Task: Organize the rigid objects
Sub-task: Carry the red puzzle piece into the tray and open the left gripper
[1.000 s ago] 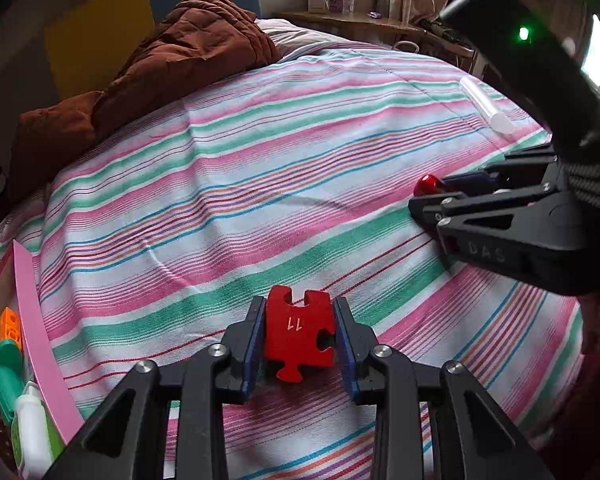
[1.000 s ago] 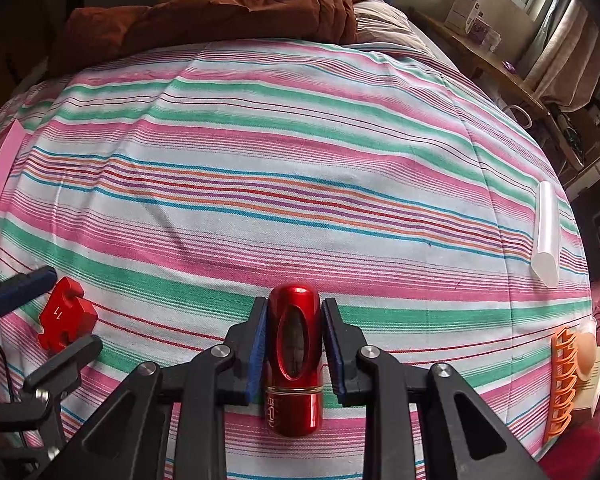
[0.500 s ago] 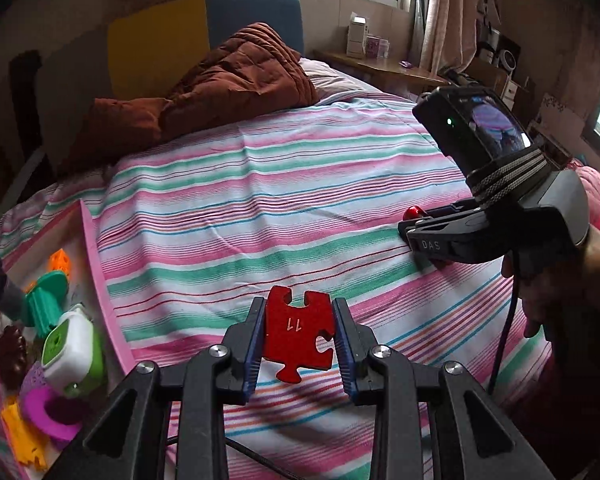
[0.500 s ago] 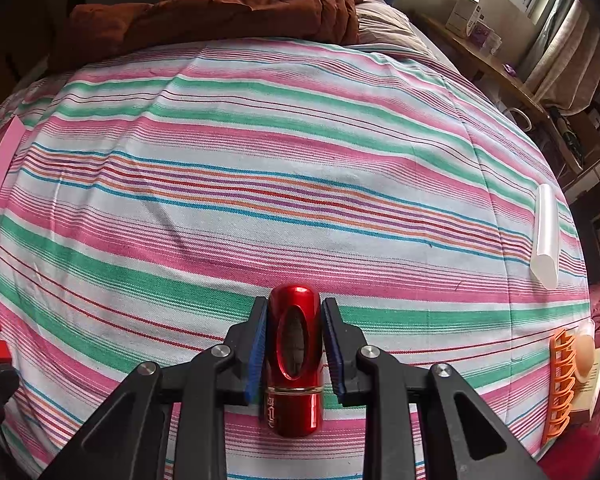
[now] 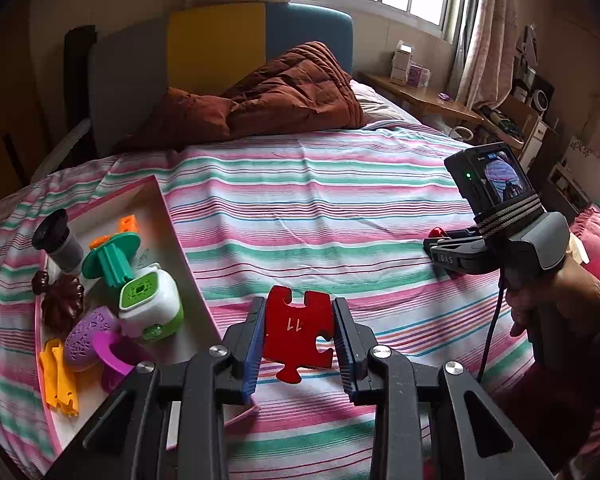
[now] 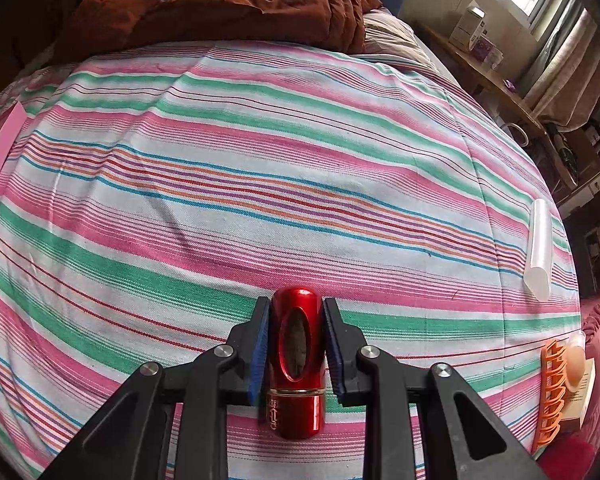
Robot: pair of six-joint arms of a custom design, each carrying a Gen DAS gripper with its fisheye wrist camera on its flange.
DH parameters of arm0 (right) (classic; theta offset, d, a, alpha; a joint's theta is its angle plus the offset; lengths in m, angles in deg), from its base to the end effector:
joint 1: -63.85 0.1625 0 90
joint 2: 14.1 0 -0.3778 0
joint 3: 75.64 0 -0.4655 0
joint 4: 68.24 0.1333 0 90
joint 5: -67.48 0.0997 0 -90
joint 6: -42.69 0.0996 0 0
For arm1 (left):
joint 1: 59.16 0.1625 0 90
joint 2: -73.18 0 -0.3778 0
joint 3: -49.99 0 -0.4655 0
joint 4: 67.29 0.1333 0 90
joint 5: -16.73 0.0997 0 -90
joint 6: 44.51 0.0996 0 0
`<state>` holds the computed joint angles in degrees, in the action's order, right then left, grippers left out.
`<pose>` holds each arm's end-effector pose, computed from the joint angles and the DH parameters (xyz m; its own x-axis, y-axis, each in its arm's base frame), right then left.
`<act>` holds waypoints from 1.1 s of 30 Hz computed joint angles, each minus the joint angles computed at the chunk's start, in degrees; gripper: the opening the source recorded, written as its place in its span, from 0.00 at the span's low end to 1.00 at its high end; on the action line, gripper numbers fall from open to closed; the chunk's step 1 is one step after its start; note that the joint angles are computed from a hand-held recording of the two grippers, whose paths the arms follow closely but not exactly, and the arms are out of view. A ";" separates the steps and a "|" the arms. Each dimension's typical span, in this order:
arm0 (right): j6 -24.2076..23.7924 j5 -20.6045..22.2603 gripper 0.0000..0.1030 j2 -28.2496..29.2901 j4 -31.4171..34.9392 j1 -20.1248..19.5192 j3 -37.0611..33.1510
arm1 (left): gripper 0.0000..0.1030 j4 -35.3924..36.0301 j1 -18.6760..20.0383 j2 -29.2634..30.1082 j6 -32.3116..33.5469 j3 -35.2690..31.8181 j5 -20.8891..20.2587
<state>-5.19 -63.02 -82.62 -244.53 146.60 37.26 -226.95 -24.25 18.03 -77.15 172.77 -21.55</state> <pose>-0.0071 -0.5997 0.1987 -0.5389 -0.1946 0.8196 -0.4559 0.8855 -0.0895 -0.2848 -0.4566 -0.0161 -0.7598 0.1059 -0.6415 0.4866 0.7470 -0.4530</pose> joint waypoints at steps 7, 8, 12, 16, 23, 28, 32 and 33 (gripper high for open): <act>0.48 0.08 0.25 0.18 0.24 0.01 -0.14 | 0.31 2.67 -0.45 -3.78 -4.09 3.11 2.53; 1.37 0.32 0.25 -0.01 0.94 -0.08 -0.20 | 0.31 2.98 -0.44 -4.36 -4.53 3.53 2.66; 5.48 1.48 0.25 -1.12 4.24 -0.48 -0.26 | 0.32 3.89 -0.44 -6.46 -6.50 5.40 3.15; 7.42 2.21 0.25 -1.65 5.60 -0.67 -0.25 | 0.31 4.52 -0.24 -8.52 -8.54 7.27 3.41; 2.93 0.52 0.25 -0.54 1.21 0.00 0.44 | 0.31 4.01 0.56 -16.82 -13.76 13.55 2.44; 0.94 -0.15 0.25 -0.02 -0.42 0.25 0.51 | 0.31 7.75 2.03 -23.81 -20.48 18.44 2.52; 0.14 -0.35 0.25 0.22 -0.95 0.33 0.40 | 0.31 7.81 3.92 -23.77 -21.37 18.81 1.75; -0.25 -0.46 0.25 0.43 -1.31 0.36 0.33 | 0.31 7.37 4.24 -23.04 -20.95 18.49 1.98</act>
